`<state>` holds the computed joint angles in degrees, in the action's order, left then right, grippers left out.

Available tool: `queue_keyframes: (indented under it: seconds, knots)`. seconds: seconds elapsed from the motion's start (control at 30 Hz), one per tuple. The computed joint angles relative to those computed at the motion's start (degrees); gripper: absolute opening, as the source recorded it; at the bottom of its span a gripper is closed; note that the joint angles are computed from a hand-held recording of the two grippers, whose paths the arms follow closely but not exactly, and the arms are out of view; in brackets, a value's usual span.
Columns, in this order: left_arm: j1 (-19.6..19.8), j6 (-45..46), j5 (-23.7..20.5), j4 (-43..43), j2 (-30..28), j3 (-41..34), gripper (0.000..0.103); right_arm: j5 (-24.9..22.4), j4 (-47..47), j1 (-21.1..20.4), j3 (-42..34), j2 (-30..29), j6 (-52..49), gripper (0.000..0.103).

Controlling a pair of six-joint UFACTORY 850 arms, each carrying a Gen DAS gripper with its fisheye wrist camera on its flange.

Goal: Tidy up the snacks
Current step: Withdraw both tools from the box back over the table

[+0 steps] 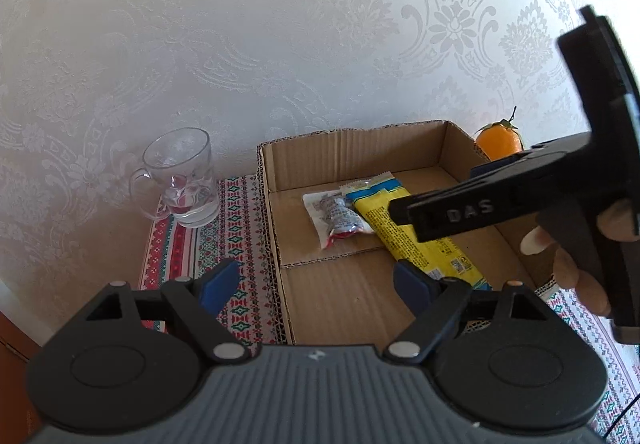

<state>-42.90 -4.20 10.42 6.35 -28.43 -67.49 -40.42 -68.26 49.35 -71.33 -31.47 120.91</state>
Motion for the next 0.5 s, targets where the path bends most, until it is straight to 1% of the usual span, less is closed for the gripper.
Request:
queue_keyframes:
  seconds: [0.1, 0.17, 0.2, 0.23, 0.3, 0.37, 0.5]
  knots:
    - [-0.15, -2.20, 0.69, 2.05, 0.85, 0.99, 0.085, -1.37, 0.94, 1.13, 0.76, 1.37, -1.56, 0.103]
    - [-0.35, -3.29, 1.82, 3.36, 1.83, 2.26, 0.085, -3.19, 0.80, 2.36, 1.46, 2.37, -1.50, 0.103]
    - [-0.47, -2.90, 2.41, 3.15, 2.35, 2.99, 0.086, -3.89, 0.56, 3.05, 1.98, 2.94, -1.40, 0.103]
    - [-0.62, -2.13, 2.77, 2.55, 2.81, 3.61, 0.091, -4.55, 0.49, 3.65, 2.29, 3.39, -1.53, 0.103]
    - [-0.92, 0.10, 4.33, 0.64, 4.04, 5.45, 0.094, -6.39, 0.47, 5.07, 2.91, 4.01, -1.41, 0.103]
    - [-1.26, 2.37, 5.69, -0.93, 5.23, 7.23, 0.094, -7.69, 0.38, 6.43, 3.60, 4.60, -1.11, 0.103]
    - [-2.30, 10.53, 8.27, -9.04, 7.51, 11.06, 0.095, -9.87, 0.92, 9.57, 5.36, 6.00, 0.88, 0.103]
